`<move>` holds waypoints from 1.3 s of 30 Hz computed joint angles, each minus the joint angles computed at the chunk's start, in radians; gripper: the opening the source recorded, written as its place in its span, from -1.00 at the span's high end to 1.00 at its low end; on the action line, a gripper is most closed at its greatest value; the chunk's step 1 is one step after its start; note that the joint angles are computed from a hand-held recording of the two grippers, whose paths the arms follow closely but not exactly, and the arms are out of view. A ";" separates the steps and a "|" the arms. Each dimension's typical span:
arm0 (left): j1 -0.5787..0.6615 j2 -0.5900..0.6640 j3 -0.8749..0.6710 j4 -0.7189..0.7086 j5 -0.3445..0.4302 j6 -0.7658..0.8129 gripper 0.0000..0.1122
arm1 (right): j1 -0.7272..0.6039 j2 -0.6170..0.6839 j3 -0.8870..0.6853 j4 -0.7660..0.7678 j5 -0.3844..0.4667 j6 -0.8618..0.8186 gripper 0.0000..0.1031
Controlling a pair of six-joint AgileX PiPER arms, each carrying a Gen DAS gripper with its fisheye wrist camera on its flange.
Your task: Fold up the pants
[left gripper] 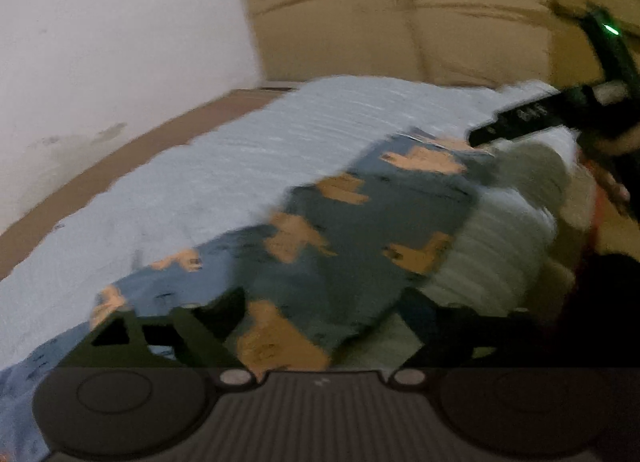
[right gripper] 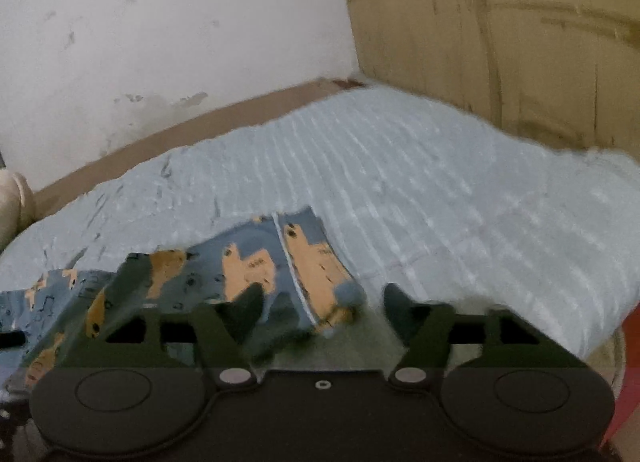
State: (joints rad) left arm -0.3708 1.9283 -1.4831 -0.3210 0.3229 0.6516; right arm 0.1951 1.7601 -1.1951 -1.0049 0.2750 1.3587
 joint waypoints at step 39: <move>0.596 0.103 -0.078 0.001 -0.019 -0.262 0.63 | 0.348 0.622 -0.993 0.996 0.338 -1.056 -0.97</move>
State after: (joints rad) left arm 0.2248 2.0317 -1.5607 -0.3199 0.3037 0.3891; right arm 0.5429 2.3818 -2.1879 -0.0085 0.6131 0.3026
